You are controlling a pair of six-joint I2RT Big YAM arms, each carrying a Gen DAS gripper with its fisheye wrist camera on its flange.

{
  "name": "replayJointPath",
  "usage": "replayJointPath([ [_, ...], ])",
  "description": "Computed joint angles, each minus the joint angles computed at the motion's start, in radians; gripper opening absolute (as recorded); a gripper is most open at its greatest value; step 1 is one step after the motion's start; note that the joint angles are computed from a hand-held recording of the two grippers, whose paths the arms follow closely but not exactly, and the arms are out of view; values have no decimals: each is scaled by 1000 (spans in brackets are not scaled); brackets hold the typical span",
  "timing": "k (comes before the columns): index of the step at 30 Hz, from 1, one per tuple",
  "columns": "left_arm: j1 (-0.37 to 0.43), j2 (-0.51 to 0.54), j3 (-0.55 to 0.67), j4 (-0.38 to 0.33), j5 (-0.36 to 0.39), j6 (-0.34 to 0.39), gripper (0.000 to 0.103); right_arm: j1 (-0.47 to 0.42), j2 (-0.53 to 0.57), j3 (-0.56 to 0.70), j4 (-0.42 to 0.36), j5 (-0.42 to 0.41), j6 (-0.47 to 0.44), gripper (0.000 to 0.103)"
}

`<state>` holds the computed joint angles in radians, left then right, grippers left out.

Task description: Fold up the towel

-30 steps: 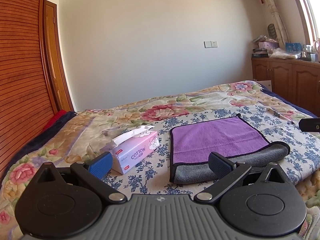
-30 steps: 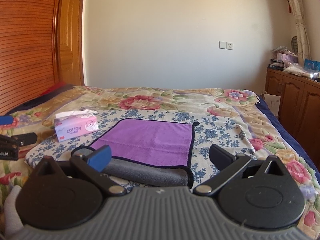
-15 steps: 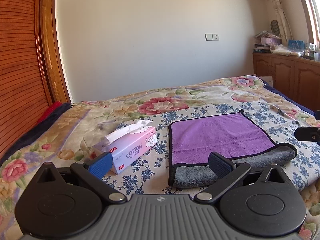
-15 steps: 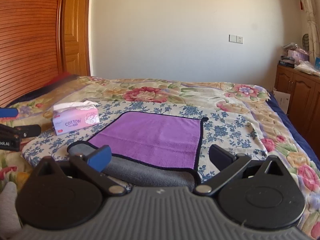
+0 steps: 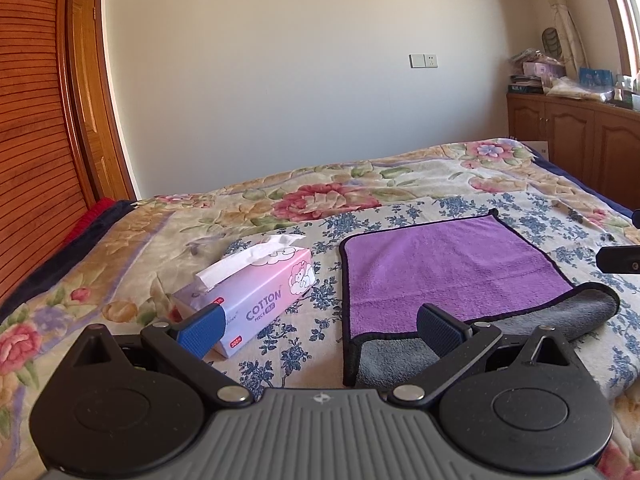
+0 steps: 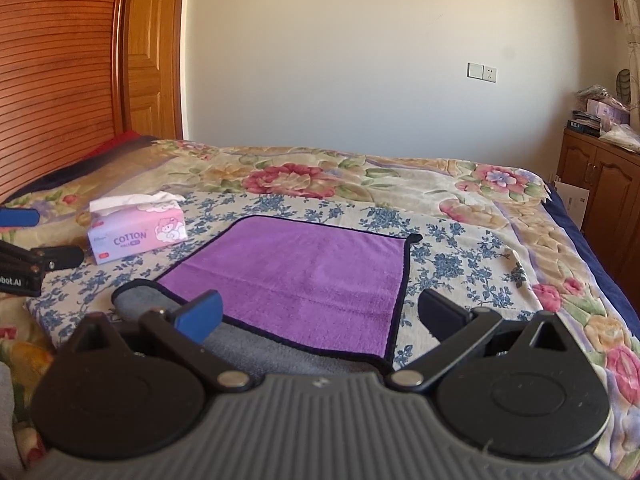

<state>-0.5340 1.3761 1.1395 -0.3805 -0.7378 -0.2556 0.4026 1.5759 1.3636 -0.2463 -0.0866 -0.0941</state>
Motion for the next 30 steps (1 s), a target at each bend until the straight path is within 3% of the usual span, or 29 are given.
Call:
replayJointPath([
  [20, 110, 100, 41, 24, 194, 7, 103, -21, 81, 75, -74, 12, -10, 103],
  [25, 129, 110, 49, 11, 261, -21, 99, -21, 94, 87, -93, 14, -16, 103],
  [30, 139, 125, 66, -7, 311, -34, 86, -23, 106, 98, -116, 10, -14, 103],
])
